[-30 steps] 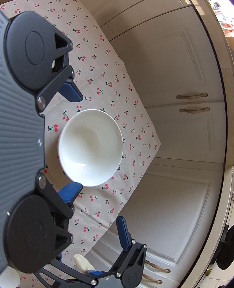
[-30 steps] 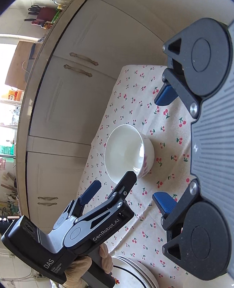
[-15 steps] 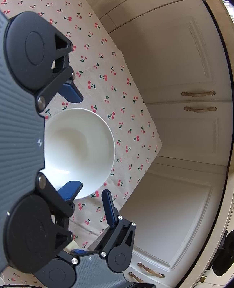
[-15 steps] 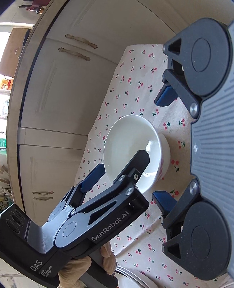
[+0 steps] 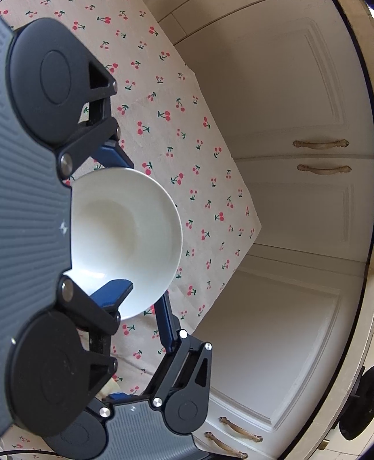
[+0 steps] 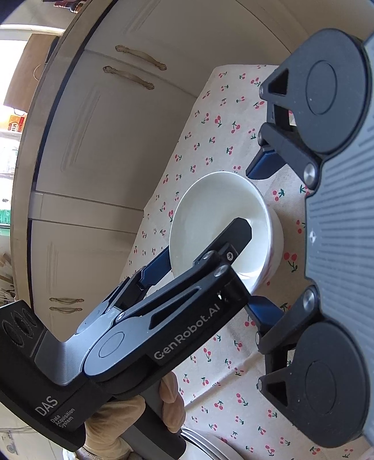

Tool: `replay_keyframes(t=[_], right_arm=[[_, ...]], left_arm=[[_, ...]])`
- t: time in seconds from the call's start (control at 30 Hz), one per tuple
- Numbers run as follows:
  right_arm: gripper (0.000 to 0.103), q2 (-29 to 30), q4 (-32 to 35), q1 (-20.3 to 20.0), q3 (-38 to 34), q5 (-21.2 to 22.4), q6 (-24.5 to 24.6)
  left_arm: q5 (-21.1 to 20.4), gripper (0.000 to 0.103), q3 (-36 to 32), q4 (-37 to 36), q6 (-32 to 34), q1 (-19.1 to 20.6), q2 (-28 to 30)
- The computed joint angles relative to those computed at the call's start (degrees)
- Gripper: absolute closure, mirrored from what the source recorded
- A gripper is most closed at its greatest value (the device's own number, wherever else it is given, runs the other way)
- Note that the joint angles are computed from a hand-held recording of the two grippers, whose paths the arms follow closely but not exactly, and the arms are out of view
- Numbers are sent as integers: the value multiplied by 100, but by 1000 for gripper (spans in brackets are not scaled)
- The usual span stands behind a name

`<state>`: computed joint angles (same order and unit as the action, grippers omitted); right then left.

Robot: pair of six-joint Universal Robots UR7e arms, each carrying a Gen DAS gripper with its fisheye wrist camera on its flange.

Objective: Organize plates and bowls
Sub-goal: 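Lift the flowered bowl off the cloth with the left gripper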

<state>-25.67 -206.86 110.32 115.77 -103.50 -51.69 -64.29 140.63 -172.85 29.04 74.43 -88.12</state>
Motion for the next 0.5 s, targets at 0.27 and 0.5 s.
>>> replay_keyframes(t=[0.27,0.5], right_arm=[[14,-20,104,16,-23,6,48],[14,-15,155,58,-51,-90,138]], left_arm=[[-48,24,-28,29,25,46,20],[-66,24,-31,126,-32,37,-33]])
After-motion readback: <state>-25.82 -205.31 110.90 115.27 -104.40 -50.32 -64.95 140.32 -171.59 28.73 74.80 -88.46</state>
